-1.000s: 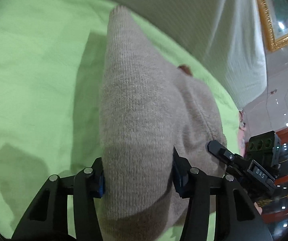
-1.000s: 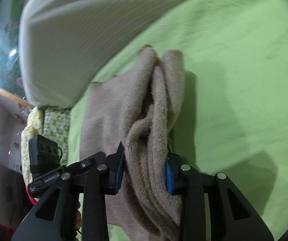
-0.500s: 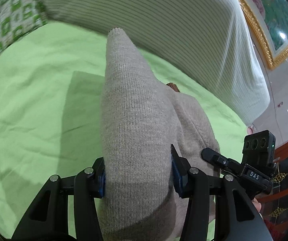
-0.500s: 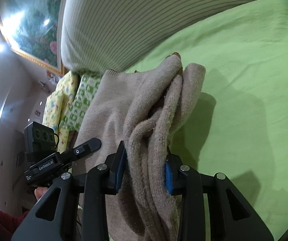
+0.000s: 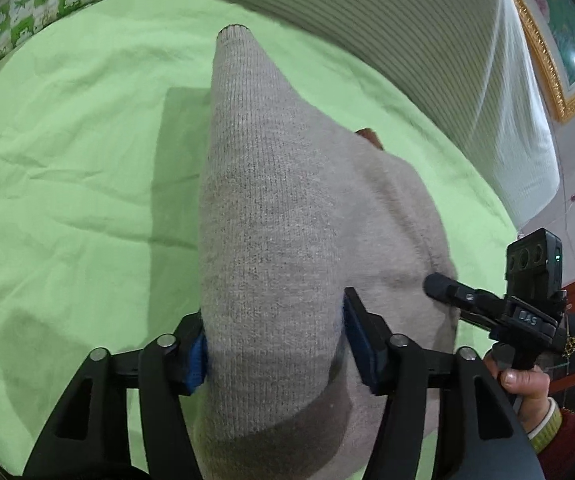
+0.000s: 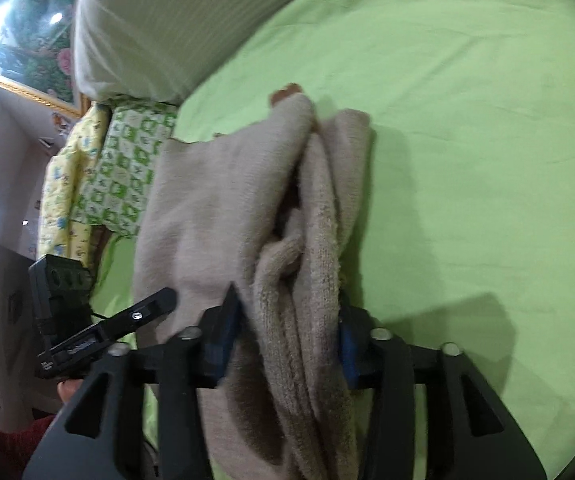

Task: Fold small clothes

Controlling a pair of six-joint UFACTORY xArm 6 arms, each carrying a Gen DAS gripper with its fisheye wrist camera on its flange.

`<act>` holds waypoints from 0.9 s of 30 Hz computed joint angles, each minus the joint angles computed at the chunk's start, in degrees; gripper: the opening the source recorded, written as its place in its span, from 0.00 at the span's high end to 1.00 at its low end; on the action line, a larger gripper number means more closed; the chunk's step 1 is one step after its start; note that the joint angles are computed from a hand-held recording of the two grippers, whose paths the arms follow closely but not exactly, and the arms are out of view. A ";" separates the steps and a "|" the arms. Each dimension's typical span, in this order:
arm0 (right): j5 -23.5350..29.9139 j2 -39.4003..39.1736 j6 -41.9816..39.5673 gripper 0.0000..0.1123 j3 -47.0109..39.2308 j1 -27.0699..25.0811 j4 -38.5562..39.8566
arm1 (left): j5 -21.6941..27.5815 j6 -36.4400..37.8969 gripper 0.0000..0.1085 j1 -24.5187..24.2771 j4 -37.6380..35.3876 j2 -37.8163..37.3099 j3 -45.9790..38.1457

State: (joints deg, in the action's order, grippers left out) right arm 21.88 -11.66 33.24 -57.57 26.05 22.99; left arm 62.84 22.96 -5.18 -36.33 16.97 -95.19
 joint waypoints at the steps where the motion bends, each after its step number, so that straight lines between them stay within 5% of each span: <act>1: 0.41 -0.14 0.95 0.44 0.07 -0.12 -1.66 | 0.09 0.23 0.38 0.25 0.01 0.09 0.02; 14: 3.10 -9.11 22.58 0.39 2.35 2.02 -25.81 | 2.21 1.68 0.26 3.91 4.50 -8.12 7.21; 19: 6.60 -9.94 22.64 0.40 0.36 6.27 -31.17 | 3.08 4.58 0.26 6.92 6.02 -15.47 14.56; 23: 10.64 -7.43 19.65 0.58 -2.35 8.91 -30.85 | 5.04 8.27 0.25 8.32 6.82 -20.05 19.34; 27: 9.47 -5.37 19.43 0.60 -2.54 8.93 -28.83 | 4.27 11.23 0.25 6.60 9.40 -23.95 24.39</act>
